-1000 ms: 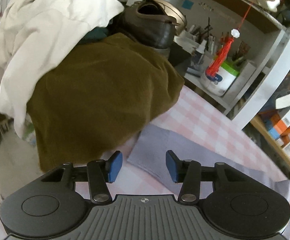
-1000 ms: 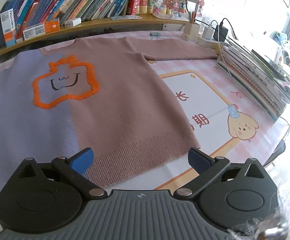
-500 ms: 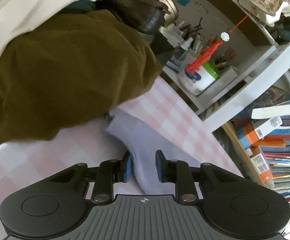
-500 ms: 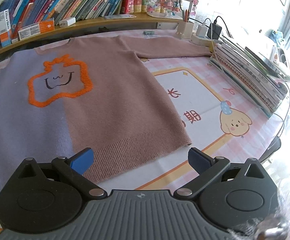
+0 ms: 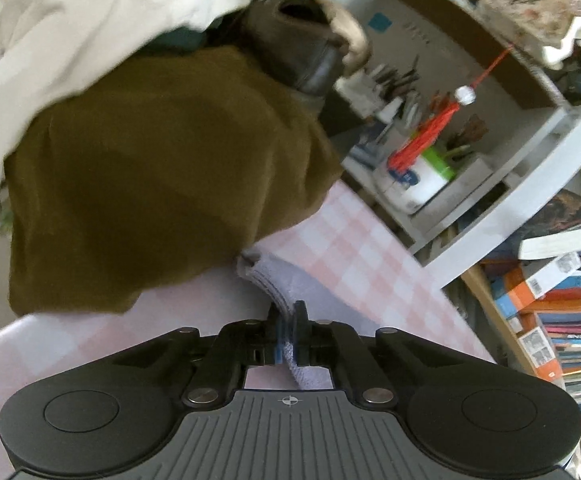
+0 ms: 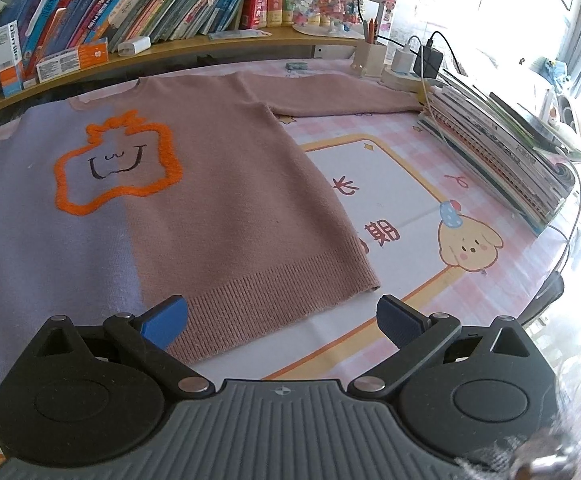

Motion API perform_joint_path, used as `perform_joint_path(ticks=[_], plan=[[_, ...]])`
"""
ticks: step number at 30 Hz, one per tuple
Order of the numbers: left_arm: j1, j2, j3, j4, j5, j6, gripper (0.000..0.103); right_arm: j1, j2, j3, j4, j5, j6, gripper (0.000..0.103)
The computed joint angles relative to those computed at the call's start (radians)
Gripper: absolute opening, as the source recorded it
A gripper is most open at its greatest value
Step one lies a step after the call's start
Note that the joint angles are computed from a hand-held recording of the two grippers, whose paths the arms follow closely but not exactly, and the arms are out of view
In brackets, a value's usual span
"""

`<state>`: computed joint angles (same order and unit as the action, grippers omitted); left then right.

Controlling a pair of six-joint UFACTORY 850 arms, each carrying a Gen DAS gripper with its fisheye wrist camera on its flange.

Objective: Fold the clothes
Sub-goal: 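Lift the lavender sleeve with the left gripper and lay it across the chest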

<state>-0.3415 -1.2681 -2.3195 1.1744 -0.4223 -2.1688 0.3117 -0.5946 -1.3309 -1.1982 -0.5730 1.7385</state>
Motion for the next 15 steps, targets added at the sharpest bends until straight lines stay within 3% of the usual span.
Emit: perform_joint_path(ticks=[5,15], plan=[[-0.018,0.034,0.022,0.124,0.005,-0.026,0.002,-0.005,0.003,0.005,-0.027,0.021,0.016,0.102],[-0.076,0.082,0.038,0.504,0.058,-0.288,0.002,-0.034,0.015,0.027,-0.192,0.118,0.113,0.102]])
